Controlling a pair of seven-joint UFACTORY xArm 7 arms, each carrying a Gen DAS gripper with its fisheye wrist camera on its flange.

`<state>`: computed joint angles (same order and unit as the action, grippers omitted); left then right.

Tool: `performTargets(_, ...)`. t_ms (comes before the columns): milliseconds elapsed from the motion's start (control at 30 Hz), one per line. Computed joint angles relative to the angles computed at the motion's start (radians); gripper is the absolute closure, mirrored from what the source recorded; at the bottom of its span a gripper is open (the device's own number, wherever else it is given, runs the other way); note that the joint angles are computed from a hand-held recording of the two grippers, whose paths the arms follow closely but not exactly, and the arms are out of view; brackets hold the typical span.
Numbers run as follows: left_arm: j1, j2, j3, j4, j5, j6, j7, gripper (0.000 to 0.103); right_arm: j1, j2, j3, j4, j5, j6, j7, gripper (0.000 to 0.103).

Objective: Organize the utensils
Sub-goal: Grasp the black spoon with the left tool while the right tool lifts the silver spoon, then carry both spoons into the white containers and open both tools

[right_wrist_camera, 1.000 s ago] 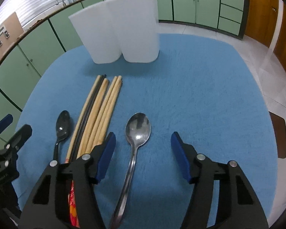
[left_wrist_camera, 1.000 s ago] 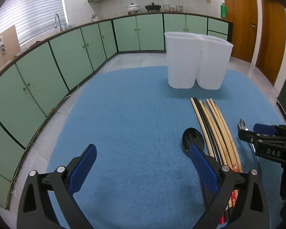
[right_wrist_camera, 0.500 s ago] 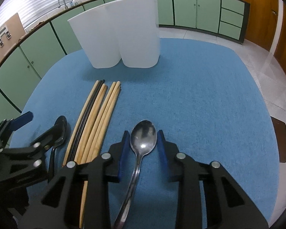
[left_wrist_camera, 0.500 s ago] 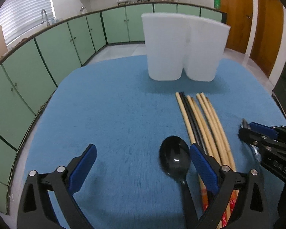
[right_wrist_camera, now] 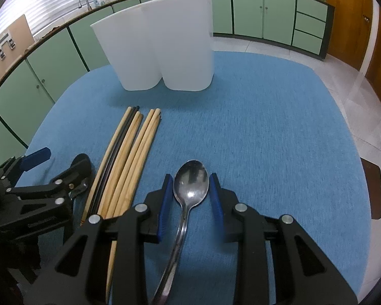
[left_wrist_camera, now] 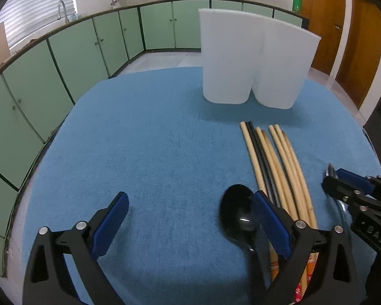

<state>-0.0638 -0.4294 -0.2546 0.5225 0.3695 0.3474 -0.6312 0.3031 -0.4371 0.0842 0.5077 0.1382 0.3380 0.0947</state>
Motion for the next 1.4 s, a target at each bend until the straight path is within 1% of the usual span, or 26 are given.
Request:
performTargets(167,0.004,0.01,-0.021,0.023,0.016,0.035,-0.019,0.006,0.006,0.007,-0.011,0.005,0.011,0.0,-0.011,0.074)
performTargets(267,0.02,0.048,-0.041,0.059,0.061,0.067,-0.058,0.006,0.015,0.011,-0.028,0.005,0.027,-0.002,-0.034,0.074)
performTargets(333,0.011,0.07,-0.031,0.076,0.073,0.08,-0.066,0.006,0.027,0.014,-0.046,0.009,0.049,0.001,-0.059,0.074)
performTargets(433,-0.021,0.075,0.006,0.07,0.054,0.067,-0.05,0.009,0.027,0.023,-0.051,0.017,0.063,0.009,-0.087,0.074)
performTargets(467,-0.039,0.073,0.027,0.063,0.029,0.05,-0.03,0.017,0.025,0.026,-0.05,0.021,0.066,0.014,-0.091,0.074)
performTargets(500,-0.057,0.073,0.052,0.054,-0.002,0.03,-0.001,0.027,0.02,0.029,-0.048,0.027,0.066,0.02,-0.095,0.074)
performTargets(533,-0.072,0.068,0.069,0.047,-0.031,0.01,0.024,0.033,0.014,0.032,-0.043,0.033,0.062,0.026,-0.097,0.074)
performTargets(567,-0.083,0.064,0.078,0.04,-0.051,-0.008,0.05,0.047,0.007,0.035,-0.034,0.037,0.055,0.03,-0.095,0.074)
performTargets(600,-0.106,0.06,0.1,0.031,-0.087,-0.029,0.093,0.059,0.001,0.038,-0.026,0.039,0.048,0.031,-0.09,0.075)
performTargets(633,-0.117,0.058,0.111,0.026,-0.113,-0.043,0.122,0.064,-0.007,0.039,-0.017,0.042,0.036,0.031,-0.086,0.075)
performTargets(700,-0.148,0.052,0.141,0.012,-0.176,-0.074,0.195,0.086,-0.018,0.039,0.0,0.042,0.017,0.029,-0.071,0.075)
performTargets(733,-0.19,0.052,0.182,0.002,-0.236,-0.102,0.256,0.091,-0.019,0.038,0.004,0.041,0.013,0.027,-0.063,0.075)
performTargets(800,-0.25,0.041,0.234,-0.027,-0.332,-0.163,0.343,0.097,-0.002,0.023,-0.011,0.027,0.034,0.003,-0.07,0.075)
performTargets(833,-0.256,0.031,0.239,-0.039,-0.354,-0.182,0.365,0.098,0.005,0.013,-0.019,0.018,0.044,-0.013,-0.074,0.075)
performTargets(900,-0.276,0.007,0.257,-0.072,-0.395,-0.253,0.417,0.098,0.011,-0.009,-0.028,-0.005,0.053,-0.053,-0.08,0.075)
performTargets(1000,-0.278,-0.029,0.248,-0.118,-0.419,-0.37,0.455,0.098,0.035,-0.03,-0.059,-0.019,0.075,-0.098,-0.099,0.075)
performTargets(1033,-0.269,-0.03,0.248,-0.121,-0.416,-0.397,0.466,0.098,0.047,-0.038,-0.072,-0.023,0.087,-0.115,-0.109,0.075)
performTargets(1100,-0.242,-0.033,0.226,-0.12,-0.407,-0.441,0.472,0.098,0.058,-0.047,-0.082,-0.022,0.098,-0.134,-0.114,0.075)
performTargets(1167,-0.183,-0.038,0.176,-0.116,-0.39,-0.481,0.471,0.098,0.091,-0.056,-0.118,-0.009,0.121,-0.153,-0.143,0.075)
performTargets(1200,-0.139,-0.041,0.135,-0.11,-0.38,-0.503,0.47,0.098,0.099,-0.061,-0.131,-0.007,0.128,-0.159,-0.157,0.075)
performTargets(1267,-0.088,-0.054,0.091,-0.103,-0.37,-0.529,0.468,0.098,0.113,-0.068,-0.15,0.017,0.138,-0.176,-0.18,0.076)
performTargets(1333,-0.062,-0.074,0.071,-0.096,-0.364,-0.551,0.467,0.098,0.143,-0.074,-0.185,0.049,0.159,-0.186,-0.214,0.076)
performTargets(1400,0.0,-0.063,0.017,-0.065,-0.364,-0.583,0.467,0.098,0.162,-0.067,-0.203,0.092,0.178,-0.192,-0.234,0.076)
